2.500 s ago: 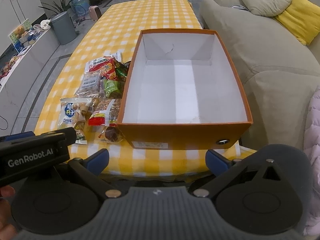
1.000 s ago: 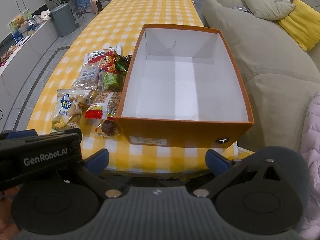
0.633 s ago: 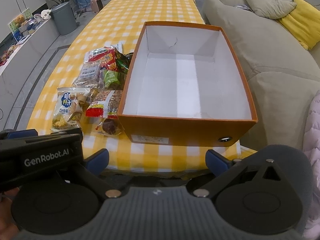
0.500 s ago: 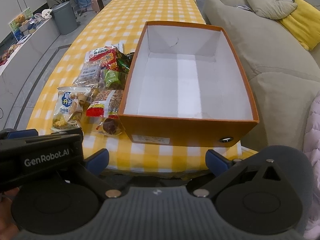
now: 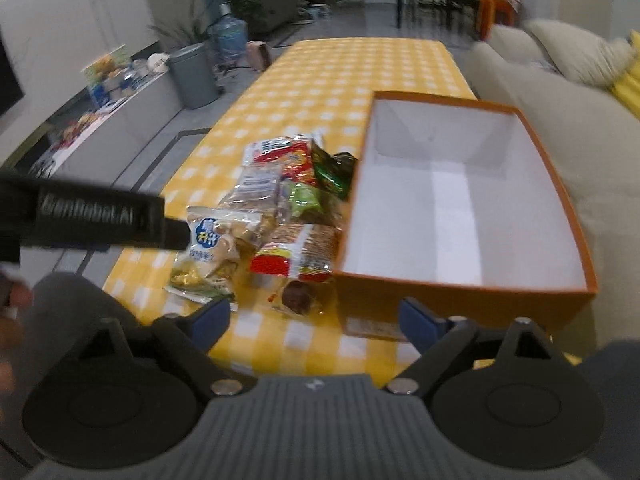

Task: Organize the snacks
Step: 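Grasp the white-and-blue bread bag with the left gripper while the right gripper reaches for the Mimi bag, then lift the bread bag with the left gripper while the right gripper grasps and lifts the red Mimi bag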

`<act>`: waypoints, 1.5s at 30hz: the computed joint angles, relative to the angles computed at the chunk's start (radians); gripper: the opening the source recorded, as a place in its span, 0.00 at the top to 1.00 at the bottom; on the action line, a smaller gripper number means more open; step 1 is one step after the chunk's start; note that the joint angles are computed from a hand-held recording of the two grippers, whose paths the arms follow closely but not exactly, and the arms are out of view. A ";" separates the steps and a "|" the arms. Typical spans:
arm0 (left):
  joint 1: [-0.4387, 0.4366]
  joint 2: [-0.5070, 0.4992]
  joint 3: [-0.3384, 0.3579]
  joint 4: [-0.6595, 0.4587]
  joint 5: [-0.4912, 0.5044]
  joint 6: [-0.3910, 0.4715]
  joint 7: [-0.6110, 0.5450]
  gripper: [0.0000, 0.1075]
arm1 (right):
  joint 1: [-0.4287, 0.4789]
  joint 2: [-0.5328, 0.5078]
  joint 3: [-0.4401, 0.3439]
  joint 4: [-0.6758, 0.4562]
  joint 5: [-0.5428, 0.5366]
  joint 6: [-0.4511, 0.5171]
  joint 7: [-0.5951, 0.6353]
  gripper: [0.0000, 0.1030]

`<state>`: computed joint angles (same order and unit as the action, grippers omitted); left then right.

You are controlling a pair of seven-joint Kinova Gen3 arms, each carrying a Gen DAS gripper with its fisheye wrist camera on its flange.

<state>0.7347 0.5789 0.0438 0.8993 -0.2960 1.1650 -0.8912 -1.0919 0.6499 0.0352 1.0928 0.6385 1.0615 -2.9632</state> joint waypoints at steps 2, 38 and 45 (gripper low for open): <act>-0.020 -0.004 -0.008 0.030 0.001 -0.031 0.002 0.16 | -0.001 0.019 -0.002 -0.023 0.008 0.004 0.030 0.21; -0.168 0.241 -0.004 -0.111 0.187 -0.014 -0.324 0.30 | 0.031 0.061 0.052 0.038 0.025 -0.265 0.111 0.25; -0.197 0.197 0.011 -0.038 0.210 -0.058 -0.308 0.42 | 0.026 0.094 0.061 -0.027 -0.006 -0.202 0.134 0.25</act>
<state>0.5381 0.7754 0.0551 0.8613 -0.0864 1.1066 -1.1995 -1.0656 0.7438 0.0965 1.0653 0.6327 0.8600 -2.8293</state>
